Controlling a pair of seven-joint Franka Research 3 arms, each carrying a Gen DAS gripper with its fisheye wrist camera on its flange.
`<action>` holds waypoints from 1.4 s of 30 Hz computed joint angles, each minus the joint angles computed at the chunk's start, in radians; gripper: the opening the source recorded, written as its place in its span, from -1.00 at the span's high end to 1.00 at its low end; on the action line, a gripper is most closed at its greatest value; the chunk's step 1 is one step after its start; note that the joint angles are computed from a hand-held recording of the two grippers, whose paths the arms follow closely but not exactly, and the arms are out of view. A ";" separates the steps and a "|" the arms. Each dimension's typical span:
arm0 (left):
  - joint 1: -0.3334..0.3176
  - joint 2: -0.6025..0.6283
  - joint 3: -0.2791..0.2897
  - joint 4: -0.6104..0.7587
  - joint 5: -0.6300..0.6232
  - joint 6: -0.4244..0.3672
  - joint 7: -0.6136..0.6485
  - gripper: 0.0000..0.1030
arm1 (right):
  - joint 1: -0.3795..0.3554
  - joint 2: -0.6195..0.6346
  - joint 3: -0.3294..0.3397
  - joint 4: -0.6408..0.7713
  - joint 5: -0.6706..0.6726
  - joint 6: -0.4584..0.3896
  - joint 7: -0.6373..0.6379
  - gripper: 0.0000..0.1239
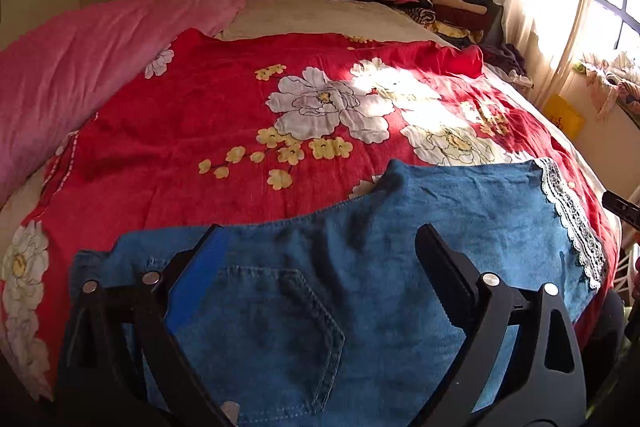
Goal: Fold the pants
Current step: 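Lay the pants flat and open both tools to release them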
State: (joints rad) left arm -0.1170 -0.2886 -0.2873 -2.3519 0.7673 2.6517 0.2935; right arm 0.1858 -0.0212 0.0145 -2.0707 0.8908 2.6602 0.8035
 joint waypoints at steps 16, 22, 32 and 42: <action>-0.071 -0.015 0.013 -0.073 -0.144 -0.176 0.139 -0.77 | 0.005 -0.062 0.001 -0.098 -0.298 -0.153 0.205 0.37; -0.066 -0.052 0.024 -0.115 -0.183 -0.133 0.157 -0.77 | 0.009 -0.122 -0.013 -0.144 -0.319 -0.141 0.149 0.74; -0.055 -0.076 0.017 -0.145 -0.189 -0.093 0.158 -0.77 | -0.010 -0.159 -0.018 -0.166 -0.349 -0.126 0.210 0.23; -0.049 -0.162 -0.004 -0.158 -0.203 -0.118 0.137 -0.81 | 0.034 -0.241 -0.027 -0.217 -0.305 -0.003 0.186 -0.29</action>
